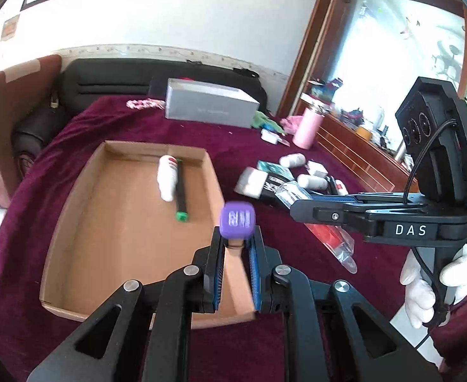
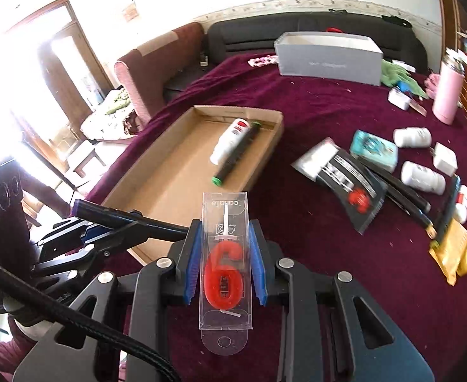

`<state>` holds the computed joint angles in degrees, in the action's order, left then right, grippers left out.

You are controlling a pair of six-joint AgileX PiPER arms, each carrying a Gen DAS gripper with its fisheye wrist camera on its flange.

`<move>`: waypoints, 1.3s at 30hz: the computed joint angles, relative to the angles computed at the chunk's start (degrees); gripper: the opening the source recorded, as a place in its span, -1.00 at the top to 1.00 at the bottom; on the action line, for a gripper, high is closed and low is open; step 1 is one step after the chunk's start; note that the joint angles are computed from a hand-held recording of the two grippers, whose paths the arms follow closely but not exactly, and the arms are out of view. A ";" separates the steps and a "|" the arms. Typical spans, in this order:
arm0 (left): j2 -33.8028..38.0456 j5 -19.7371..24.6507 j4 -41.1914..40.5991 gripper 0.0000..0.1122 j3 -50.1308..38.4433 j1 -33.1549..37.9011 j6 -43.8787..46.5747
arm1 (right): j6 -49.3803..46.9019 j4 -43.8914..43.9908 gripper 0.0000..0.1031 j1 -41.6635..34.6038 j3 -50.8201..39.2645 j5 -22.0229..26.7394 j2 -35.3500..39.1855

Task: Organize objects
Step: 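Carry the marker and candle box over the cardboard tray with both grippers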

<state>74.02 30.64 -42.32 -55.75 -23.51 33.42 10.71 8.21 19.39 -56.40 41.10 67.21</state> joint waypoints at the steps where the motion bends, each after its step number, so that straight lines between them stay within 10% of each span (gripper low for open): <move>1: 0.15 0.71 -1.07 0.79 -0.41 1.06 1.11 | 0.35 -0.40 0.50 0.60 -0.94 -0.04 0.71; 18: 9.18 4.20 2.61 0.79 -11.08 11.85 2.02 | -7.85 12.45 0.50 0.78 -16.55 -2.07 19.49; 39: 33.49 16.94 15.20 0.79 -39.57 11.72 -14.49 | -0.72 13.03 0.50 -3.37 -44.87 7.35 45.30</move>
<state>107.51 47.58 -27.12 -95.32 -11.79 18.93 9.99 21.24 16.02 -101.27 48.46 112.51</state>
